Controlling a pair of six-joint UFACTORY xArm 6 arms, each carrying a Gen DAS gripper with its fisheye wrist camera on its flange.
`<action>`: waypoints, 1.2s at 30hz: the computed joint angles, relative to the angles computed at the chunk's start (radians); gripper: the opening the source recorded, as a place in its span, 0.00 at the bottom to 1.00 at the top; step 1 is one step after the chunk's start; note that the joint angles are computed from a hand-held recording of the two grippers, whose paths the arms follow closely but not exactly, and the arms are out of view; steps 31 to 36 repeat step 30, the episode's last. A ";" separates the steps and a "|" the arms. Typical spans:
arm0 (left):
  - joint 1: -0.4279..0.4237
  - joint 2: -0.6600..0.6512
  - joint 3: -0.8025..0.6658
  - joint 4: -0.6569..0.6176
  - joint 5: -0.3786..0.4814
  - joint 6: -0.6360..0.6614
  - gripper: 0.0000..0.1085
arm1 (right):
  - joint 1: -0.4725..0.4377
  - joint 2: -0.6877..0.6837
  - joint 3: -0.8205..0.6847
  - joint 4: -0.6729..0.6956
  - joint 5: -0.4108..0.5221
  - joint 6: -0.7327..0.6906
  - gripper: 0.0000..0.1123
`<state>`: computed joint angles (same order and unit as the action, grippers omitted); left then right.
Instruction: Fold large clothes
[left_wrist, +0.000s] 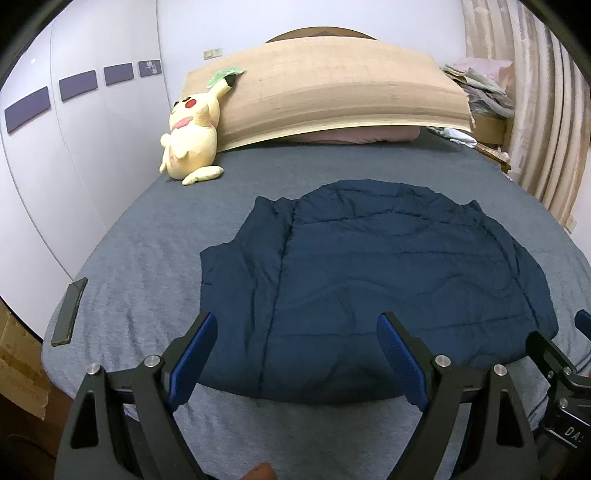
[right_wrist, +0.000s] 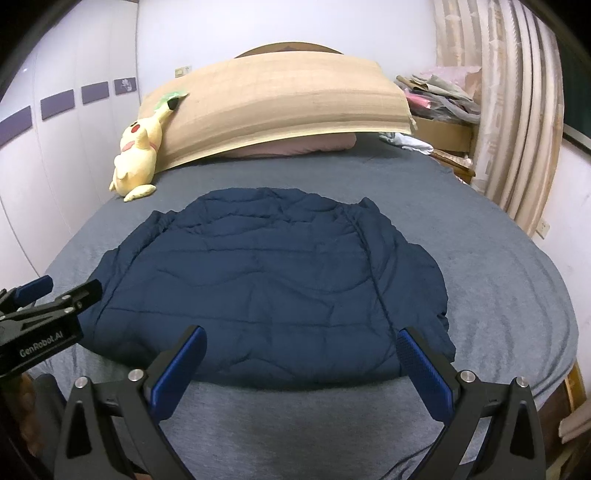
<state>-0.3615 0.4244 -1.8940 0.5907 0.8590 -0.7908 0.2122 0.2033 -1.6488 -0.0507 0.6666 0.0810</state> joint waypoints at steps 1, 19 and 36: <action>0.001 -0.001 0.002 0.001 -0.006 -0.002 0.81 | 0.000 0.000 0.000 0.005 -0.002 -0.004 0.92; -0.001 -0.003 0.000 0.001 -0.011 0.000 0.86 | 0.002 0.009 -0.017 -0.014 -0.002 0.008 0.92; -0.004 -0.005 0.000 0.002 -0.024 0.001 0.87 | -0.002 0.017 -0.030 -0.020 -0.004 0.013 0.92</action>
